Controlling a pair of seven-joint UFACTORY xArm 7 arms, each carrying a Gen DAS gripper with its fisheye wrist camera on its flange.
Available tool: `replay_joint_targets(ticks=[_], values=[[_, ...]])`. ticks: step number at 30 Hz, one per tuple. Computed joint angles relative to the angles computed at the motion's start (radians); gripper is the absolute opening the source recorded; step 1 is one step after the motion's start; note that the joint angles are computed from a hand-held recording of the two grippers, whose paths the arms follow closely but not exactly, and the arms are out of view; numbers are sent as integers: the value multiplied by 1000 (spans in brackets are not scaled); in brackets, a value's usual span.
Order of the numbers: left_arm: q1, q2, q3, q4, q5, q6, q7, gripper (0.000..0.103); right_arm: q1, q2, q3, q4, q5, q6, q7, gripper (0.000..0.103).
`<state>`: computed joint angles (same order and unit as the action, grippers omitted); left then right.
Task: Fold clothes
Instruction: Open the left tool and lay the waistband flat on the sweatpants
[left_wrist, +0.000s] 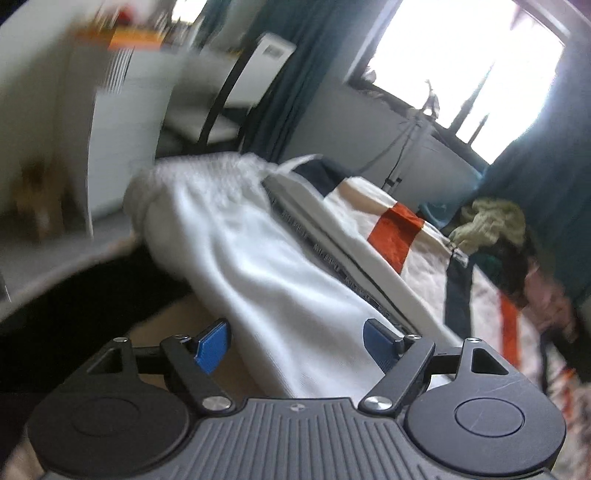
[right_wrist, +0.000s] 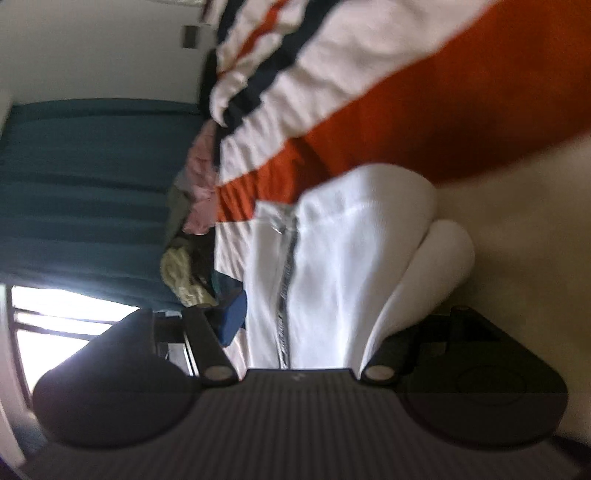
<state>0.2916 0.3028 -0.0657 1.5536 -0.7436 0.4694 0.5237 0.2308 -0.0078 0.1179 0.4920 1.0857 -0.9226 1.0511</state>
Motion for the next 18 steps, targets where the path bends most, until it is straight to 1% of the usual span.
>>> replay_joint_targets(ticks=[1,2,4,5,6,7,8,9,10,11,14,15,17,18], values=[[-14,-23,-8,-37,7,-59,41,81,-14,7,-15,-17,-71,-16,31,68],[-15,-44,-25,-68,-12,-102,104,81,-30,14,-29,-34,-149,-35,64,68],[-18,-82,-63,-119,-79,-164,247,81,-53,30,-45,-52,-247,-78,96,68],[-21,-99,-80,-140,-125,-183,326,82,-61,35,-49,-53,-272,-80,95,68],[-28,-113,-95,-161,-175,-198,404,82,-67,31,-51,-50,-275,-58,81,68],[-40,-114,-104,-166,-208,-202,464,83,-71,19,-52,-48,-266,-14,60,68],[-57,-116,-104,-169,-213,-186,491,84,-74,7,-51,-47,-256,32,45,68],[-76,-113,-97,-168,-197,-156,494,84,-76,3,-50,-46,-247,63,39,67],[-95,-108,-90,-165,-180,-124,494,84,-77,-1,-48,-45,-234,96,33,65],[-113,-107,-87,-169,-183,-107,505,84,-81,-1,-49,-45,-234,115,35,64],[-162,-102,-83,-179,-189,-57,533,83,-97,9,-58,-51,-285,106,57,65],[-178,-96,-81,-182,-189,-57,533,84,-101,10,-60,-53,-298,102,57,66],[-208,-80,-80,-186,-174,-62,527,85,-104,23,-60,-60,-315,48,74,68],[-228,-67,-78,-191,-143,-89,523,86,-103,33,-58,-65,-318,1,90,68]])
